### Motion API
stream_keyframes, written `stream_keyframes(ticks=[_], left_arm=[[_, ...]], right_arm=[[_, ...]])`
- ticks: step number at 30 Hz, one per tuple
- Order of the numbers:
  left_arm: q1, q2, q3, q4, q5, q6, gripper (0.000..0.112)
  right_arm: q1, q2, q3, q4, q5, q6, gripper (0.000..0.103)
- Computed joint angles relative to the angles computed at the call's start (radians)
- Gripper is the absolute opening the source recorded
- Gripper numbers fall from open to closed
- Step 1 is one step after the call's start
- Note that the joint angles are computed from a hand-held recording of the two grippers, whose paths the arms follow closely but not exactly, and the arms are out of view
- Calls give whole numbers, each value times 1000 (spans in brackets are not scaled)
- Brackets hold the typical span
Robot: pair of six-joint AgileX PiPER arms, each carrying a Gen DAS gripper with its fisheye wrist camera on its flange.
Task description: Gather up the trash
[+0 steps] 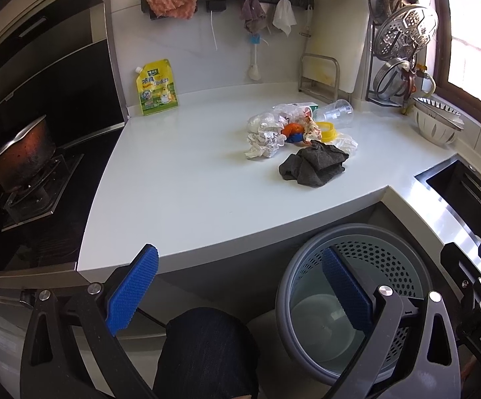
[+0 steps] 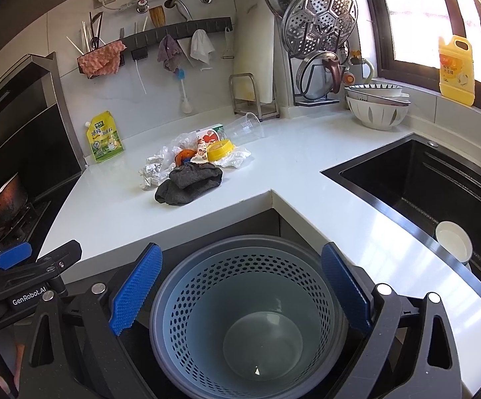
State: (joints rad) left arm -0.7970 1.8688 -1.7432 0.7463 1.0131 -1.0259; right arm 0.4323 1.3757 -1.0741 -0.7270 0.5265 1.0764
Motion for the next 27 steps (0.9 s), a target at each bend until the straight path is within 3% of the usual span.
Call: stream_keyframes(ticks=[27], left_arm=[[5, 4, 3, -8, -3, 16, 97]], right_arm=[[-11, -6, 18, -16, -30, 12, 92]])
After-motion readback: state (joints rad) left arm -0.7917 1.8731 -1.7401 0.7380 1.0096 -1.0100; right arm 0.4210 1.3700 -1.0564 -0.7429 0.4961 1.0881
